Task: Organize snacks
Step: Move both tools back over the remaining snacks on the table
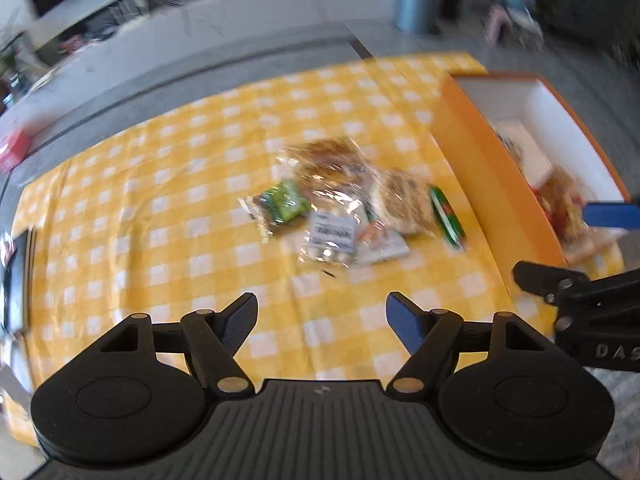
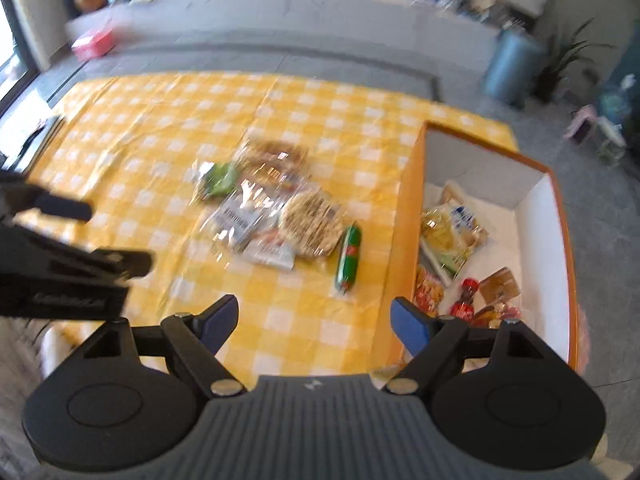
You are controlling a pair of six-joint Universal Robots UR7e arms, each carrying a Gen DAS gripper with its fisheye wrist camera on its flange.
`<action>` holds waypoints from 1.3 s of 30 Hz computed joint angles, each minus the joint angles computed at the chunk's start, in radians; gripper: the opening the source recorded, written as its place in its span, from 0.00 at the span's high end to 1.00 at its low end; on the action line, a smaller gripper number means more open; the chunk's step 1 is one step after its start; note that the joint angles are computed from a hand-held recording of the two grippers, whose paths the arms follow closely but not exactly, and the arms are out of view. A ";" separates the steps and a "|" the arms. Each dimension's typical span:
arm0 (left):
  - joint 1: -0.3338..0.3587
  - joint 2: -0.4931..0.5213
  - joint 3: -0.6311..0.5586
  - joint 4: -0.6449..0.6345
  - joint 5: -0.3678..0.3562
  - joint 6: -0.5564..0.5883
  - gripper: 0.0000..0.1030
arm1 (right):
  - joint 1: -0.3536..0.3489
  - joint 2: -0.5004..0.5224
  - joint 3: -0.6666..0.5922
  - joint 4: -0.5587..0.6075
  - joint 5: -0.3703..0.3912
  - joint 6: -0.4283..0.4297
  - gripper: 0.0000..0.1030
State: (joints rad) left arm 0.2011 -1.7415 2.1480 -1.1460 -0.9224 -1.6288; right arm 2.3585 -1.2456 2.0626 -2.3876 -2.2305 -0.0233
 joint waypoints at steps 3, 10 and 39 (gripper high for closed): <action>-0.041 -0.075 0.084 0.004 0.028 -0.132 0.16 | 0.008 0.004 0.110 -0.283 0.002 -0.052 0.21; -0.104 -0.108 0.212 0.062 0.114 -0.390 0.19 | -0.009 0.143 0.257 -0.838 -0.017 -0.126 0.20; 0.302 0.079 0.357 -0.720 0.345 0.361 0.09 | -0.189 0.329 0.387 -1.471 0.104 -0.330 0.22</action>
State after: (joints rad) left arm 0.5036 -1.6630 2.5050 -1.8660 -0.5771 -1.2674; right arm 2.1696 -0.9167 2.4498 -3.8581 -2.1265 -0.3528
